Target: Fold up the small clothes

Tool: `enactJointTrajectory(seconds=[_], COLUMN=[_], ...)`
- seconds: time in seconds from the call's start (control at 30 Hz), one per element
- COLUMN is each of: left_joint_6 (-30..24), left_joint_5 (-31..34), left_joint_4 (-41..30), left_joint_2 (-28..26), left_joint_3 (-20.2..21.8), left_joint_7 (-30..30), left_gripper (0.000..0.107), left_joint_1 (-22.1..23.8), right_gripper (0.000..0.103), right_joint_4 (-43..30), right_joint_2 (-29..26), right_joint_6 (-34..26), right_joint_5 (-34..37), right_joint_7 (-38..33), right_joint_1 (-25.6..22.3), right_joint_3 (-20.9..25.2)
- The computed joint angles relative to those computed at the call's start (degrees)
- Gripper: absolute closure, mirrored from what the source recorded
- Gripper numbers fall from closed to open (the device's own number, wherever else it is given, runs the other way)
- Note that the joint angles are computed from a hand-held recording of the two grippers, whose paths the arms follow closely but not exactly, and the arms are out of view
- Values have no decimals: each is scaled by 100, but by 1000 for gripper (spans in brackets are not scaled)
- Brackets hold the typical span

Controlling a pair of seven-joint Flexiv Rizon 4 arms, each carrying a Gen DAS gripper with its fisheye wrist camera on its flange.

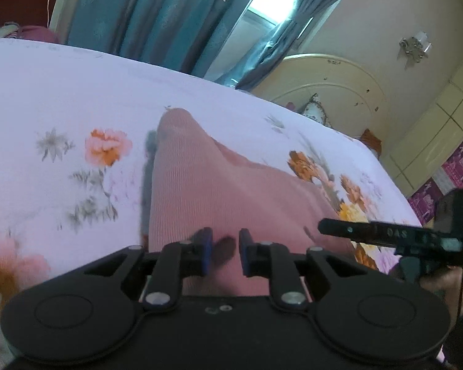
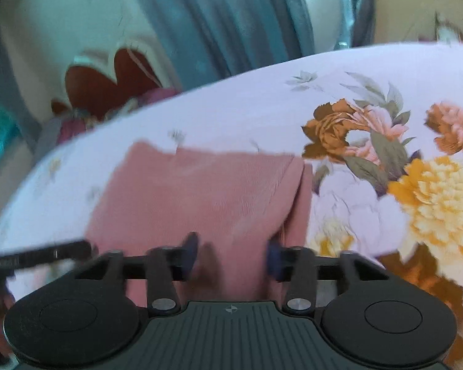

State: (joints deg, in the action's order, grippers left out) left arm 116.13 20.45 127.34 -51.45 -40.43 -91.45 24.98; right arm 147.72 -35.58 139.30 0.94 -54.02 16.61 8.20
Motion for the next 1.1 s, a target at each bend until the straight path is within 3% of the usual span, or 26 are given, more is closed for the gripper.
enactJointTrajectory(seconds=[0.07, 0.13, 0.2, 0.27, 0.3, 0.37, 0.43, 0.6, 0.7, 0.77, 0.8, 0.9, 0.97, 1.07, 1.1], left_joint_6=[-253, -284, 60, 435, 247, -212, -294, -204, -117, -527, -975, -1064, -690, -735, -772], left_joint_5=[-117, -230, 53, 244, 206, 3, -55, -8, -114, -339, -712, -988, -851, -898, -1070], left_joint_4=[-196, -316, -326, -365, -430, -571, -564, -623, -866, -1200, -1322, -1379, -1338, -1489, -1554], left_joint_2=[-33, -110, -305, -461, -489, -583, -534, -720, -716, -555, -456, -413, -433, -441, -273], left_joint_3=[13, 37, -95, -10, 11, -29, -110, -352, -329, -82, 59, -26, -66, -29, 248], left_joint_7=[41, 86, 261, 287, 243, 222, 291, 565, 542, 493, 736, 712, 867, 845, 869], left_gripper=[89, 92, 92, 90, 90, 93, 94, 94, 85, 82, 84, 88, 85, 85, 85], left_joint_1=[-70, -164, -71, -144, -168, -217, -185, 32, -87, -367, -538, -546, -539, -609, -857], right_gripper=[54, 94, 94, 95, 95, 96, 95, 95, 95, 95, 95, 93, 88, 83, 71], right_joint_4=[-207, -239, -30, 92, 51, -136, -157, -164, -340, -437, -489, -432, -407, -705, -770], right_joint_2=[-132, -24, 67, -4, -59, -397, -390, -172, -135, -159, -168, -122, -1, 51, 62], right_joint_6=[-167, -395, 409, 1032, 868, 45, 73, 36, -187, -359, -612, -606, -571, -766, -776], right_joint_5=[-544, -456, 340, 1017, 1170, 753, 602, 839, 747, 884, 868, 704, 1145, 2371, 2397], right_joint_7=[204, -46, -713, -1221, -1294, -803, -650, -1107, -1122, -1064, -961, -656, -907, -1393, -1358], right_joint_1=[-356, -95, 457, 686, 720, 511, 163, 538, 459, 487, 429, 115, 600, 1540, 1575], right_joint_3=[22, -200, -332, -223, -234, -432, -214, -475, -481, -529, -541, -352, -681, -1392, -1493])
